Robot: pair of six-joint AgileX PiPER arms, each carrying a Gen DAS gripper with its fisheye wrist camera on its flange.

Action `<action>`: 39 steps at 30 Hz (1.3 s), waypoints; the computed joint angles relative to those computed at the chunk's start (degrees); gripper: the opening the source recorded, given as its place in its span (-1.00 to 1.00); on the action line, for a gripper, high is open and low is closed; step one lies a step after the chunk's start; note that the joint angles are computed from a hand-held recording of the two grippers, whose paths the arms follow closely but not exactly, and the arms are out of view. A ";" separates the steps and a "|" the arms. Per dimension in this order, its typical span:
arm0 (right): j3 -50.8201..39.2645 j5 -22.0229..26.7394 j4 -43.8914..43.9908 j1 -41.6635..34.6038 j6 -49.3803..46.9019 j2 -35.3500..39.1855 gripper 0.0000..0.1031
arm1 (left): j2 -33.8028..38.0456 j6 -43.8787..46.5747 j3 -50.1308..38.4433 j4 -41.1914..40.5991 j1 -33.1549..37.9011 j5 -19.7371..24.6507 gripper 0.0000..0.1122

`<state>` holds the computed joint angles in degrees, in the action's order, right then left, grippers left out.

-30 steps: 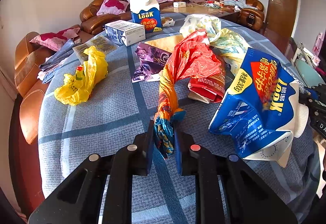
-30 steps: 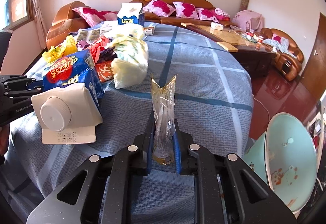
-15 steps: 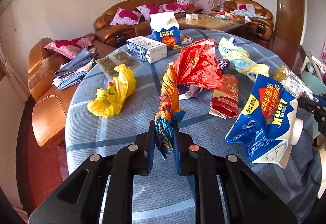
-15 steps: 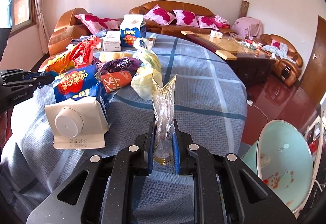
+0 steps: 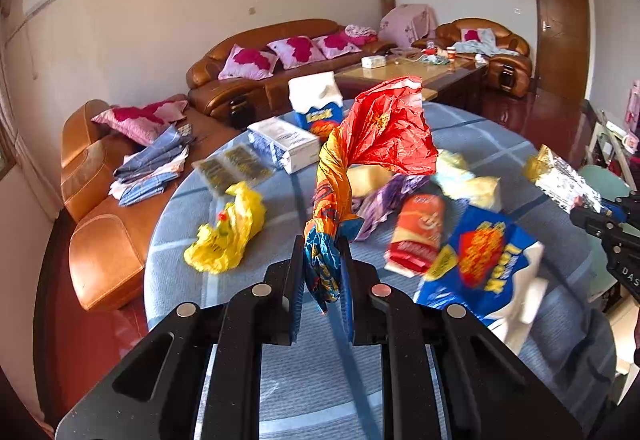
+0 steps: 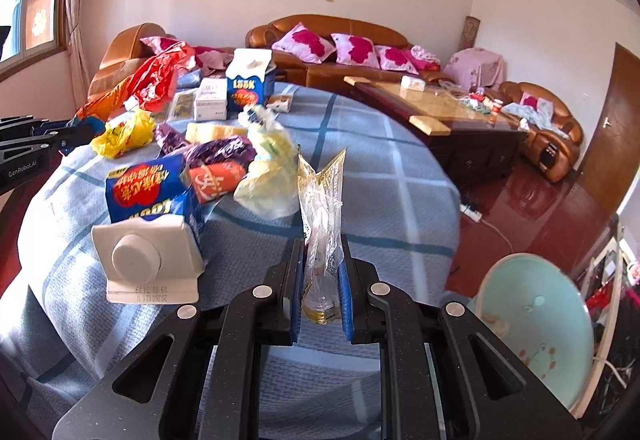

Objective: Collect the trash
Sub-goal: 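Grasp the orange wrapper with the left tool while the right tool grasps the clear plastic packet, then carry the orange wrapper and clear packet over the teal bin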

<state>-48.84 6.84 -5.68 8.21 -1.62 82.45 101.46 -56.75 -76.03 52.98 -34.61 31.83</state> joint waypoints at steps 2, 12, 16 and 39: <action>-0.02 0.37 -0.42 -1.13 0.20 -0.92 -0.69 | 0.69 1.34 -1.91 -0.46 -1.13 0.22 -0.73; 1.05 1.79 6.90 -9.32 -8.64 -4.71 -0.69 | 7.34 7.61 -13.07 -3.06 -7.79 3.10 -0.73; 1.60 1.95 8.99 -12.30 -11.60 -5.26 -0.69 | 10.24 10.73 -17.26 -4.42 -9.44 4.75 -0.73; 3.71 3.63 49.05 -29.98 -55.30 -5.07 -0.69 | 24.49 25.89 -40.91 -11.17 -18.63 11.44 -0.73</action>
